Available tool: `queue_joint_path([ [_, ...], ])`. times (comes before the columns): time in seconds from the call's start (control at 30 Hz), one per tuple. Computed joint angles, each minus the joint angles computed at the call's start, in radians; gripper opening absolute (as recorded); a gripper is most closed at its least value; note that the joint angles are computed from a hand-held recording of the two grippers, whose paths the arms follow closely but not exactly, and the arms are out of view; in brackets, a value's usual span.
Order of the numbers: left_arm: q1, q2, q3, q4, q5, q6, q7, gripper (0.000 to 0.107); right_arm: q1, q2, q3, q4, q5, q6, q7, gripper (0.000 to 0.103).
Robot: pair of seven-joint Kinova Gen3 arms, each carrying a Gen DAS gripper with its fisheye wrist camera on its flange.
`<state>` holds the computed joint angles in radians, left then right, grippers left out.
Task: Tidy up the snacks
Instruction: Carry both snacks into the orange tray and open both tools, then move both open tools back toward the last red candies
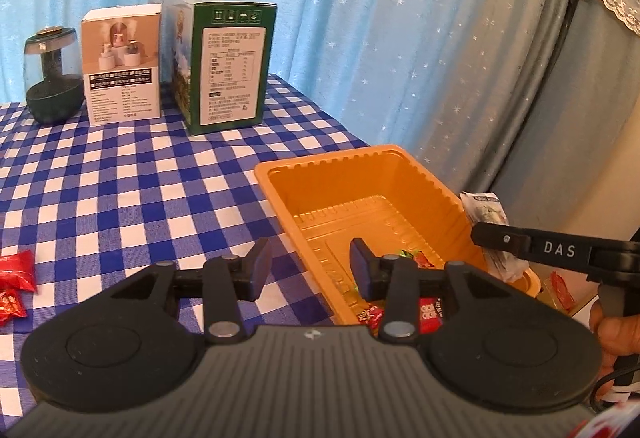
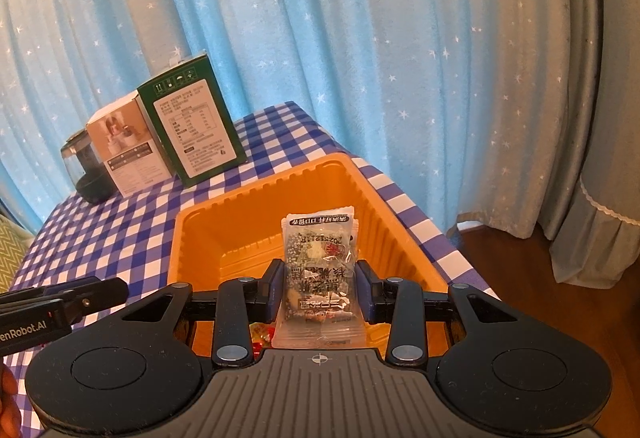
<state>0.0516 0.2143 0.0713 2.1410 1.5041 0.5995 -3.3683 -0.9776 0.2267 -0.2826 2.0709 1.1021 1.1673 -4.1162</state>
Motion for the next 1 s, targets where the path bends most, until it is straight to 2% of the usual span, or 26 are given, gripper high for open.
queue_joint_path([
  [0.17,-0.004,-0.003,-0.004,0.0,-0.005,-0.005,0.01,0.039,0.004,-0.002,0.0,0.003,0.018,-0.017,0.005,0.038],
  [0.33,-0.007,-0.006,-0.004,0.003,-0.01,-0.011,0.008,0.045,0.021,-0.007,-0.001,0.018,0.073,-0.089,0.03,0.038],
  [0.5,-0.014,-0.005,-0.005,0.001,-0.018,-0.01,0.01,0.047,0.016,-0.006,0.0,0.026,0.087,-0.073,-0.03,0.047],
  [1.0,-0.041,-0.014,-0.013,0.012,-0.043,-0.017,0.009,0.05,-0.005,0.036,0.009,-0.04,0.094,-0.042,0.074,0.048],
])
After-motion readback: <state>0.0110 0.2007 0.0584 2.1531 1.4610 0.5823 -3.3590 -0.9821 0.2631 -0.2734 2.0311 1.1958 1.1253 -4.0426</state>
